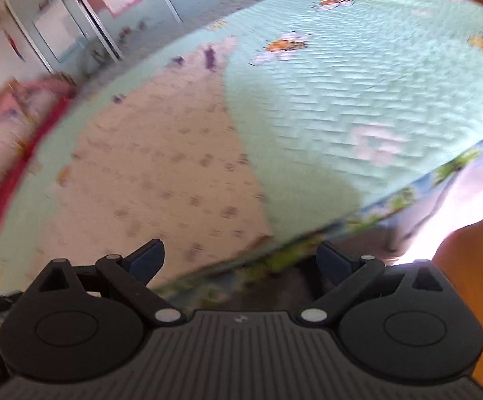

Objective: Fold clothes
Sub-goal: 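Grasp the side edge of the cream nightgown with both grippers, then open both grippers and release the nightgown edge onto the quilt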

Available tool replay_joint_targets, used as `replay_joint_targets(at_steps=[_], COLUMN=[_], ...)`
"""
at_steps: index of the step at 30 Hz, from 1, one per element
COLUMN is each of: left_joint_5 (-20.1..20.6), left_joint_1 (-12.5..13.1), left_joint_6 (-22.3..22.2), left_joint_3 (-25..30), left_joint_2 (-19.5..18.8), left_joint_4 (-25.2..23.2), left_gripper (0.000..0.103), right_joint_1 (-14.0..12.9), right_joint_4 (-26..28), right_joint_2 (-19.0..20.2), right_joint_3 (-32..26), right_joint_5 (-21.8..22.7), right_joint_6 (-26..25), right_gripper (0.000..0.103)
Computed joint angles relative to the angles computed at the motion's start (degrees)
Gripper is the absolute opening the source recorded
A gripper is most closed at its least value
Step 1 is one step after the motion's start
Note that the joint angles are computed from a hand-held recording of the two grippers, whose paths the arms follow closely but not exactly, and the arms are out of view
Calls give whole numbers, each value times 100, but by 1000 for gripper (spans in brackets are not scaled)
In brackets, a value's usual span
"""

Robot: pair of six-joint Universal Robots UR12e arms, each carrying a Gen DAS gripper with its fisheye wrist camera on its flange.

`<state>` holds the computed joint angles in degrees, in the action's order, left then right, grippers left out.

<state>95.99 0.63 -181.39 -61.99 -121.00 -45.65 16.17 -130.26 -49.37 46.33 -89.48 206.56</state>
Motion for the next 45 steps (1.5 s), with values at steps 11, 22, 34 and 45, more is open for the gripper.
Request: replay_joint_targets(at_steps=[11,22,34,45], left_joint_5=[-2136,-4072,-4380,-4071], left_joint_1=[487,854,867,846], left_joint_6=[-1650,-3666,-3829,-3663], left_joint_3=[233,677,577,299], left_joint_2=[-95,-411,-387,-142], left_joint_4=[-320,-950,-1054,-480], left_gripper=[99,100,15,6], right_joint_1=[-367,-464,-537,-498], right_joint_4=[-743,-849,-920,-1090], right_joint_2=[-7,159,191,69], right_joint_3=[302,194,253,264], right_joint_5=[1275,1874,2218,1945], right_joint_6=[1463,2001,2251,2043], right_gripper=[58,38,11,4])
